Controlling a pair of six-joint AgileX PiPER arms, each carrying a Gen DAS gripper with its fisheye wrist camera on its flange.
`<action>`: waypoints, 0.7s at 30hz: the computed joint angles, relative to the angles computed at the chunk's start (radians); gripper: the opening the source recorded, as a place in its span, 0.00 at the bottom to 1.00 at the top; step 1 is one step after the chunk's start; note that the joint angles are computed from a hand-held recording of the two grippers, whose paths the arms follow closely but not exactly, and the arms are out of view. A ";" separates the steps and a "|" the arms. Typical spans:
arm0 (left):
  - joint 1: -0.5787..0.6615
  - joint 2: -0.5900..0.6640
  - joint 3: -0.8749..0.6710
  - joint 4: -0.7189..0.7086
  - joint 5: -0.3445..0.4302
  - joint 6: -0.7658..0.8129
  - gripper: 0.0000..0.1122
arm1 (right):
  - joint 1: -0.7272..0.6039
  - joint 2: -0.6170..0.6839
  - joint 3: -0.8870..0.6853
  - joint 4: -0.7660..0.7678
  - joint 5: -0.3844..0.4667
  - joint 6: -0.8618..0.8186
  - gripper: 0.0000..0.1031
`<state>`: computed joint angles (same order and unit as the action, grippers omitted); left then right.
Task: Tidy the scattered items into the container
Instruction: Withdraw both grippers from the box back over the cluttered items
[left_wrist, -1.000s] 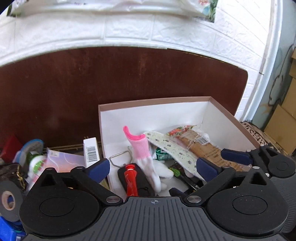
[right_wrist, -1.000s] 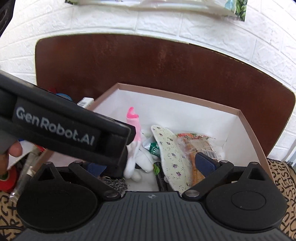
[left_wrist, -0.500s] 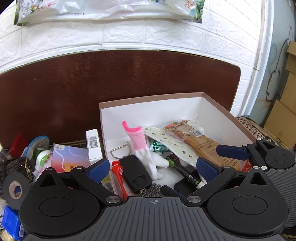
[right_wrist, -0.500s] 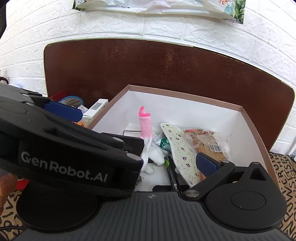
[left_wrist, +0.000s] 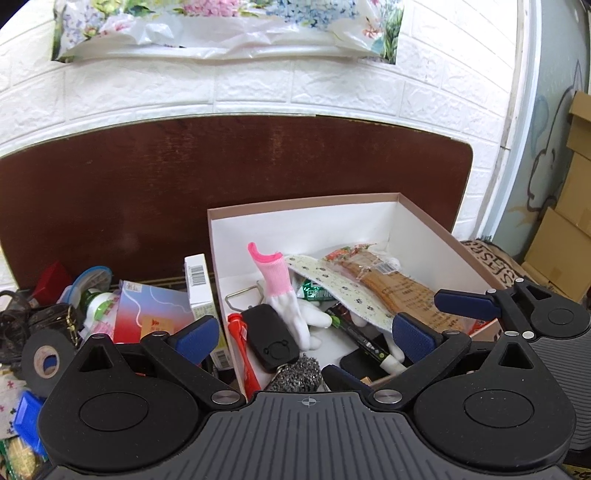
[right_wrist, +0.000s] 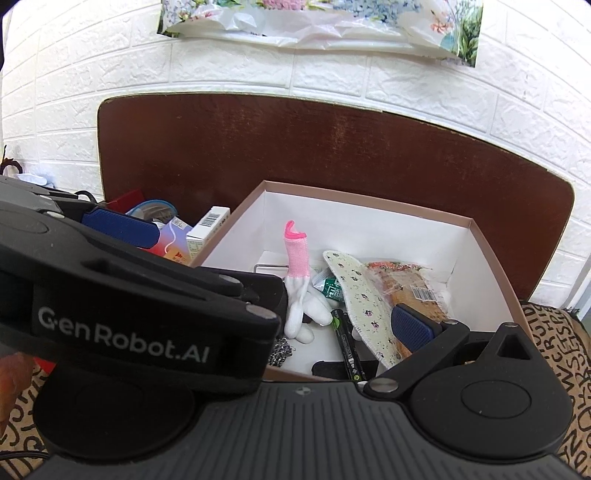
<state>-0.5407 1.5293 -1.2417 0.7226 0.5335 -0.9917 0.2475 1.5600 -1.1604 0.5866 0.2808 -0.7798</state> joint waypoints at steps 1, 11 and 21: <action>-0.006 -0.011 0.012 0.012 0.002 -0.017 0.92 | 0.003 -0.012 0.011 0.004 -0.003 -0.004 1.00; -0.113 -0.162 0.177 0.198 0.077 -0.264 0.92 | 0.046 -0.144 0.148 0.110 -0.022 -0.069 1.00; -0.289 -0.375 0.455 0.332 0.252 -0.577 0.92 | 0.193 -0.264 0.349 0.208 -0.089 -0.107 1.00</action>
<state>-0.8298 1.1546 -0.7870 1.0551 0.7850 -1.5687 0.4408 1.2958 -0.8110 0.7942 0.1922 -0.8873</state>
